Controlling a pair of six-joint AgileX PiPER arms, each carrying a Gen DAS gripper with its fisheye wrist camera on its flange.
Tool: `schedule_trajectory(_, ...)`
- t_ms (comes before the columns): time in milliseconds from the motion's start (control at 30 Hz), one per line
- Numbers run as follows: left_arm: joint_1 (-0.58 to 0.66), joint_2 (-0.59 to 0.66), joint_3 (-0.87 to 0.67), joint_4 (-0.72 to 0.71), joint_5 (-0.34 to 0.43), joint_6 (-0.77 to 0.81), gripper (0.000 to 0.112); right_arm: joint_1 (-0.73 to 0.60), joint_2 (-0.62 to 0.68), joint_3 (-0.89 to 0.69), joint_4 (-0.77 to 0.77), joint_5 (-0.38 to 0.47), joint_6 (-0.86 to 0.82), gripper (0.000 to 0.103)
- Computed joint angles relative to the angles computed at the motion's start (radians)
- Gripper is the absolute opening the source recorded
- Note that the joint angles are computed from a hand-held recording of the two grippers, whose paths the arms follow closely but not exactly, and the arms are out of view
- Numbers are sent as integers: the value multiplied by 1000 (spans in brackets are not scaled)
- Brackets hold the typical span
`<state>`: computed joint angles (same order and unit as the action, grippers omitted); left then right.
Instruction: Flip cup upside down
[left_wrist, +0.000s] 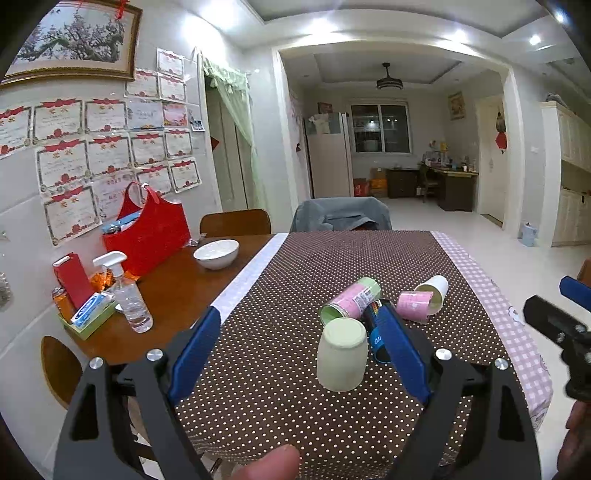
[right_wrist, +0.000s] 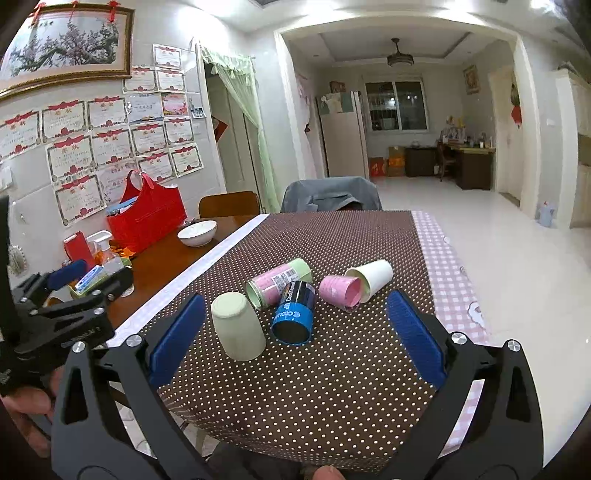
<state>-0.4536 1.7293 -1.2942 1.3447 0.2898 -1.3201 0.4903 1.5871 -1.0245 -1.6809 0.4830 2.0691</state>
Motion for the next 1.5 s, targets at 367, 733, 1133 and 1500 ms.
schedule_trajectory(367,-21,-84,77,2,22,-48,85,45,6,-15,18,55,-40,97)
schedule_trajectory(733,-23,-108,105,22,42,-102,85,59,1,-17,29,81,-57,97)
schedule_trajectory(1133,-34,-124,115,50,64,-143,85,67,1,-22,46,104,-80,97)
schedule_trajectory(1500,-39,-132,121,45,61,-142,85,64,2,-17,35,100,-70,97)
